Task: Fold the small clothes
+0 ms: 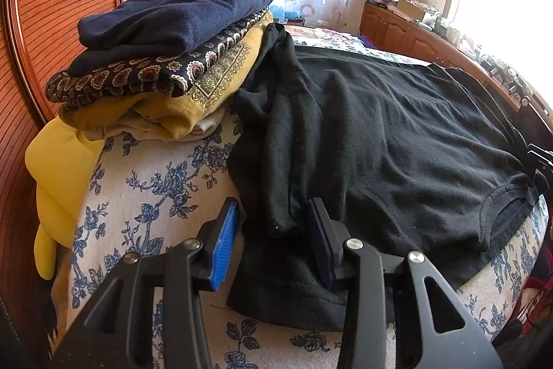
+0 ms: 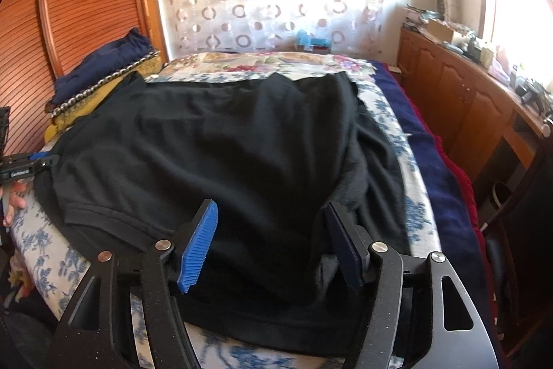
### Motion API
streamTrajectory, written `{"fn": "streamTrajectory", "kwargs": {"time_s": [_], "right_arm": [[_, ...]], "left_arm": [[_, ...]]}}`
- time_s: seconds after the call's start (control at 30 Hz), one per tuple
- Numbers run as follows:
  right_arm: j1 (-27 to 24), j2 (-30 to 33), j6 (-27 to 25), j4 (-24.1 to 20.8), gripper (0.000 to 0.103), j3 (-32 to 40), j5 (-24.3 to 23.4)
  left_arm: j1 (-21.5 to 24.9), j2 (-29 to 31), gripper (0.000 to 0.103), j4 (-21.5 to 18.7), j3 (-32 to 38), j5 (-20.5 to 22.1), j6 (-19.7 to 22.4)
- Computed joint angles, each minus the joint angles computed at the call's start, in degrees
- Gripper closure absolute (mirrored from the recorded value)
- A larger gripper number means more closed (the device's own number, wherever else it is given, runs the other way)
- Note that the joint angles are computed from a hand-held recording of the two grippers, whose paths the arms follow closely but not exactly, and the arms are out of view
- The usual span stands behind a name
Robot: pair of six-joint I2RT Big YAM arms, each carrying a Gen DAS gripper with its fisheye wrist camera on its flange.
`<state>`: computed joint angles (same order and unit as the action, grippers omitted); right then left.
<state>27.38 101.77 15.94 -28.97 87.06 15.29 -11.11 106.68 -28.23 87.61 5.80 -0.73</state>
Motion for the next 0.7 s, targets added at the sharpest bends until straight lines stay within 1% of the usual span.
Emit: {"fn": "streamTrajectory", "kwargs": {"time_s": [0.17, 0.37, 0.43, 0.57, 0.63, 0.7], "right_arm": [[1.09, 2.80, -0.96, -2.42, 0.036, 3.32, -0.96], [1.94, 6.82, -0.62, -9.06, 0.035, 7.99, -0.34], [2.11, 6.92, -0.18, -8.90, 0.031, 7.70, 0.59], [2.02, 6.68, 2.70, -8.85, 0.022, 7.06, 1.45], [2.10, 7.06, 3.71, -10.44, 0.017, 7.91, 2.35], [2.03, 7.21, 4.46, -11.17, 0.016, 8.27, 2.37]], "left_arm": [[-0.15, -0.08, 0.063, 0.23, -0.19, -0.04, -0.14], [-0.20, -0.08, 0.063, 0.13, -0.17, -0.36, 0.14], [-0.28, -0.06, 0.063, 0.09, -0.14, -0.61, 0.23], [-0.34, -0.03, 0.063, -0.41, 0.13, -0.81, 0.46], [-0.28, -0.05, 0.063, -0.50, 0.13, -0.62, 0.69], [-0.28, 0.02, 0.071, -0.58, 0.29, 0.06, 1.16]]}}
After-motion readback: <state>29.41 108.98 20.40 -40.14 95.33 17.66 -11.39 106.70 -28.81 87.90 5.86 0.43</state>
